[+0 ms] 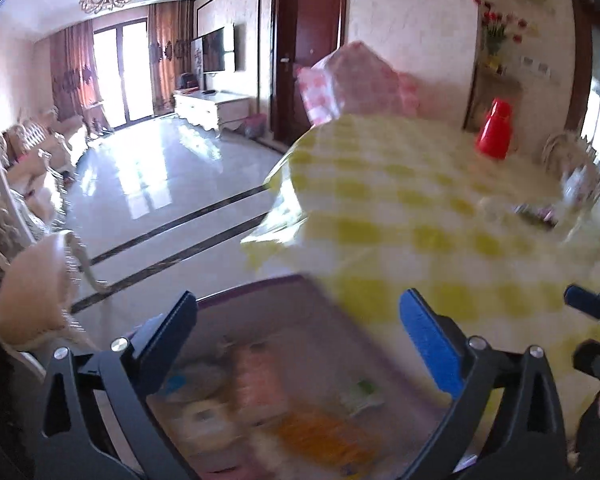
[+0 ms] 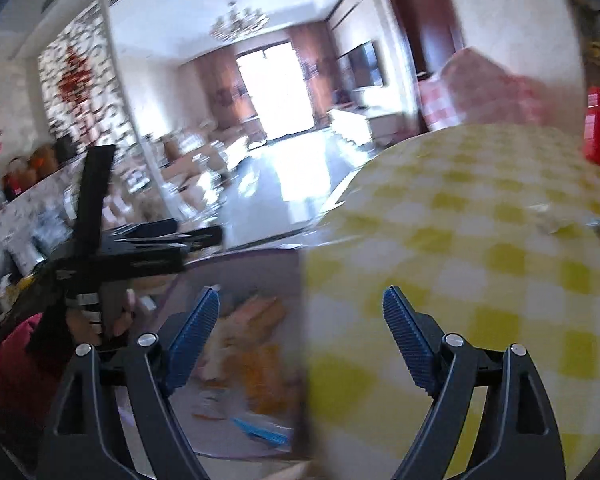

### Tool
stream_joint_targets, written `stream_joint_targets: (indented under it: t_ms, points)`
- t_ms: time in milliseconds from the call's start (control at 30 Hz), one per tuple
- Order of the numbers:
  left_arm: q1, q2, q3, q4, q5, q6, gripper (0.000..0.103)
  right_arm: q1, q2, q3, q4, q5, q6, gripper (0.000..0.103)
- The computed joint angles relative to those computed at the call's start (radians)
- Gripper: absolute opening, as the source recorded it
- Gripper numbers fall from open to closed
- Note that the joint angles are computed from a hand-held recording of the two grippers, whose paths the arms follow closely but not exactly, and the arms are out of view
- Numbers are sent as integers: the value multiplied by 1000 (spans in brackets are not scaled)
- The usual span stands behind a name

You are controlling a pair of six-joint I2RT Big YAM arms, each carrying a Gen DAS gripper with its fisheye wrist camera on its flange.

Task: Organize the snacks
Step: 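Open both grippers to drop the cartoon packet and gum box into the box, then grasp the clear nut-pastry bag with the left gripper while the right gripper grasps the pink wrapper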

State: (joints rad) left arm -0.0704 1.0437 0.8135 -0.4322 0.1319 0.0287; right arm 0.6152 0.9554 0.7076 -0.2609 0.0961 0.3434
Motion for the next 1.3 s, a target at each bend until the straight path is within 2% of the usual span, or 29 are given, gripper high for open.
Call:
stream_joint_targets:
  t_ms: [67, 167, 233, 300, 400, 467, 600, 700, 767, 867, 967, 1033, 1133, 1200, 1267, 1300]
  points:
    - [-63, 37, 29, 6, 26, -56, 101, -68, -72, -37, -37, 16, 0, 88]
    - [-179, 126, 83, 17, 25, -107, 101, -234, -156, -82, -109, 16, -10, 88]
    - [-270, 205, 121, 49, 6, -131, 101, -400, -192, -101, -158, -42, -15, 88]
    - [-339, 299, 182, 42, -7, -149, 101, -568, -196, -113, -167, -93, -37, 88]
    - [-422, 460, 312, -2, -24, -179, 101, -769, -138, -105, -147, -158, -89, 88]
    - [-460, 554, 403, -19, -50, -215, 101, -896, -56, -84, -112, -201, -115, 88]
    - [-515, 719, 589, -51, -93, -320, 101, -1038, 128, -14, -50, -249, -92, 88]
    - [-546, 822, 724, -99, -139, -320, 101, -1078, 250, 53, -37, -261, -80, 88]
    - [-558, 883, 805, -119, -163, -315, 101, -1067, 314, 97, -36, -258, -50, 88]
    - [-562, 962, 918, -170, -170, -316, 101, -1059, 425, 191, -35, -237, -55, 88]
    - [-564, 1018, 1002, -209, -184, -323, 101, -1062, 490, 252, -8, -285, -26, 86]
    - [-566, 1054, 1058, -230, -191, -334, 101, -1043, 510, 287, 5, -280, -69, 83]
    - [-566, 1119, 1164, -310, -193, -340, 101, -1000, 548, 344, -2, -241, -201, 73]
    - [-573, 1155, 1226, -366, -227, -335, 101, -967, 592, 390, -34, -197, -313, 65]
    - [-593, 1195, 1298, -453, -296, -276, 101, -940, 631, 425, -64, -156, -399, 55]
    - [-598, 1196, 1298, -461, -307, -258, 101, -924, 655, 446, -89, -135, -447, 53]
